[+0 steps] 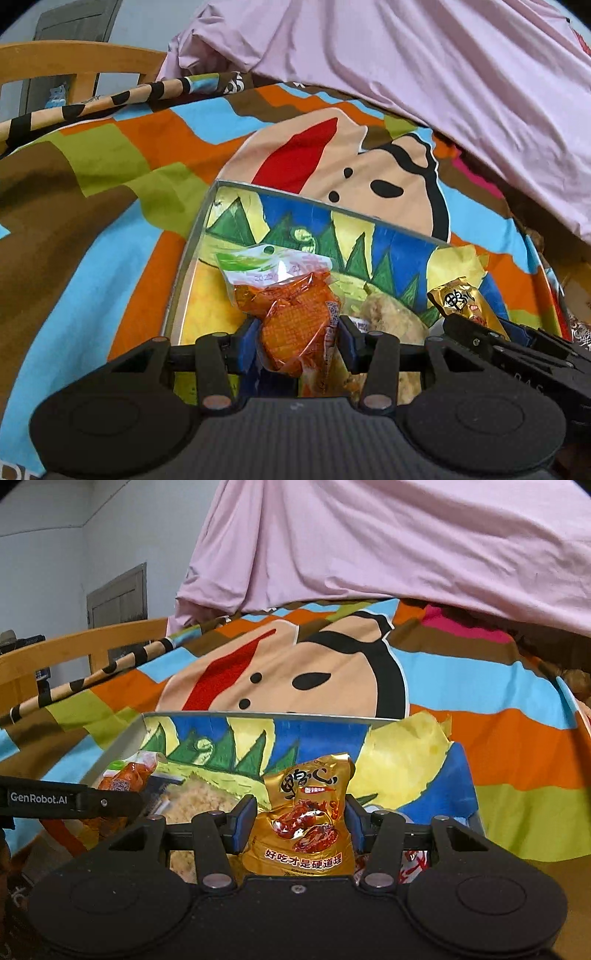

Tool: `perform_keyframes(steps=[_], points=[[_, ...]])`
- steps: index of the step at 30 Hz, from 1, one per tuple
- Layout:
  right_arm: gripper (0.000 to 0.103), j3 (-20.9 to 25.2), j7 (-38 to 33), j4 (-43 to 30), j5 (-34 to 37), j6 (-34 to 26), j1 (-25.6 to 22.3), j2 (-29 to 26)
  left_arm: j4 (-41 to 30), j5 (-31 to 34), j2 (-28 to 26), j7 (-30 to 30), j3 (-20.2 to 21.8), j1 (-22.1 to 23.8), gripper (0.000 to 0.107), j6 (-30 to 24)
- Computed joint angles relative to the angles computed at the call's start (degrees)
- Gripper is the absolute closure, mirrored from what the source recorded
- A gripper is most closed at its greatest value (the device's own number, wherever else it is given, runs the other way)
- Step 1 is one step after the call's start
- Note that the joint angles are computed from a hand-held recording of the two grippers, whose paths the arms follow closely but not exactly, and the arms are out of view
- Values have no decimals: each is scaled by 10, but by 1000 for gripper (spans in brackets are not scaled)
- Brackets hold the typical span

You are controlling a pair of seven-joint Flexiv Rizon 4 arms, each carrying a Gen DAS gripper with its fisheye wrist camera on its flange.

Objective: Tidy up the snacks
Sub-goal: 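Lower both packs into the tray and open both tools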

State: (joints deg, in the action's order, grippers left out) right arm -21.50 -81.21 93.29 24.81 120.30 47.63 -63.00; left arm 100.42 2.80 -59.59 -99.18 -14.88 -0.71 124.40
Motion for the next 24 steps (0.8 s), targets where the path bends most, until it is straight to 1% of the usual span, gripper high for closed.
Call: perform_keyframes(steps=[5,10,12,13,15,16,17,18,22,24], points=[[49,-4,0,0,-9,-13,2,-2,1,-17,1,3,10,-12,56,-11],[45,-15,5,0,-20,-25,9,-6,9,-36,11,9,21,-24,52,-17],[44,-21,6,3,-24,-26,13,-5,15,-36,14,5,17,-20,46,-14],[43,-24,5,6,-24,-25,16,-3,19,-39,17,4,21,-23,44,-6],[38,-31,4,14,-21,-19,24,2,27,-41,21,2,27,-30,35,14],[34,-32,1,18,-21,-12,25,5,32,-36,24,1,26,-29,34,23],[30,-35,-4,24,-17,-4,29,8,37,-30,26,0,25,-28,29,33],[28,-37,-9,28,-12,2,34,12,41,-27,30,-1,26,-29,26,43],[21,-38,-39,46,14,27,45,36,63,-30,49,-4,39,-43,18,91],[16,-35,-57,58,31,48,50,52,78,-34,60,-6,47,-50,11,120]])
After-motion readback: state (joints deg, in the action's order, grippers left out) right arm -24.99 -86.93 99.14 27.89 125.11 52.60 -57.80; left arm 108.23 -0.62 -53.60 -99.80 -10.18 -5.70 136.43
